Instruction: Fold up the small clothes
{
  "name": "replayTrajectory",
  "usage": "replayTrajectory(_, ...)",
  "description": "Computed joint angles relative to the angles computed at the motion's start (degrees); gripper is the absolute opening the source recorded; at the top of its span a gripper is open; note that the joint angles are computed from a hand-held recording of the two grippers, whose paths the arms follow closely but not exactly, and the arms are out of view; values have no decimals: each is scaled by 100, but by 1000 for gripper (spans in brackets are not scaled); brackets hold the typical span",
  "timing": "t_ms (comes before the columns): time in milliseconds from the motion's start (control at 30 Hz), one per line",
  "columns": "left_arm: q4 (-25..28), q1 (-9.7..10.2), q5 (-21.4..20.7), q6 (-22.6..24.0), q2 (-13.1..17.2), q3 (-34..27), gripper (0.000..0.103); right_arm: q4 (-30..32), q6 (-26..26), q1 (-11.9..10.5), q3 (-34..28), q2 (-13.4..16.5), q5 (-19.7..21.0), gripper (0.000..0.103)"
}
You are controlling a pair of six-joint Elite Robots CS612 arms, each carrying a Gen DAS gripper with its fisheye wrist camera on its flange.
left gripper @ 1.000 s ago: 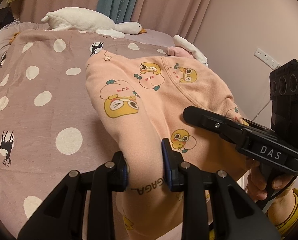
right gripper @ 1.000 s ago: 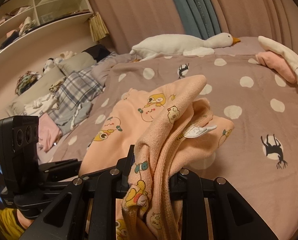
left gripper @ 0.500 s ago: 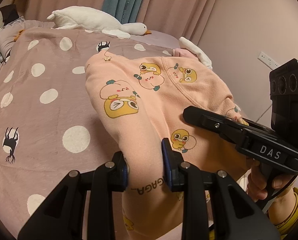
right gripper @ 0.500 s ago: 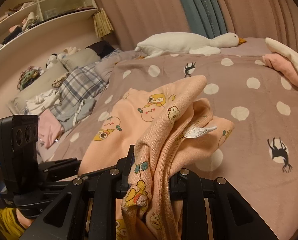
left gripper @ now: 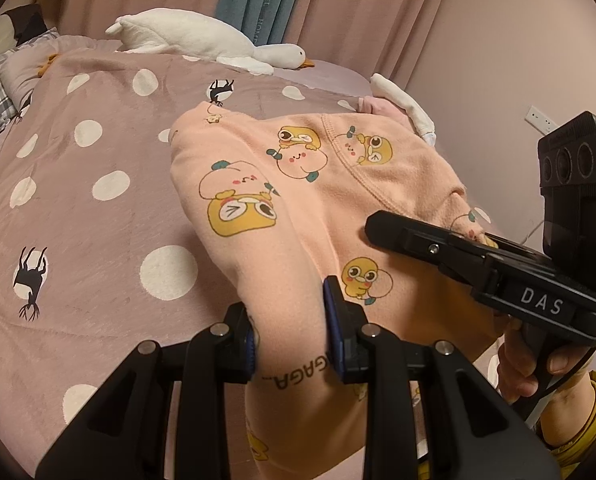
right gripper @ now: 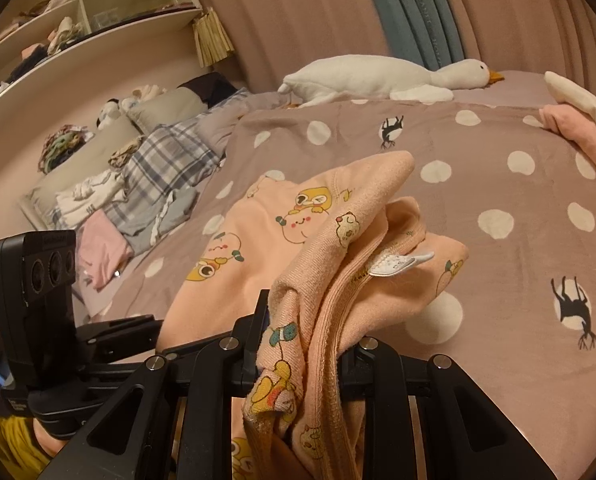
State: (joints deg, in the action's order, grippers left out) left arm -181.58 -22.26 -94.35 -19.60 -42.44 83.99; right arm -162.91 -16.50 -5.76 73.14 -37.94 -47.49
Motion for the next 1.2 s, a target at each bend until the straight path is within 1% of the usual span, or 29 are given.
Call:
replayTrajectory(833, 67, 78, -12, -153, 30, 20, 28, 349, -220, 79, -102, 39, -49, 26)
replayTrajectory(1200, 225, 129, 19, -273, 83, -24, 28, 711, -402, 147, -217, 97, -90, 26)
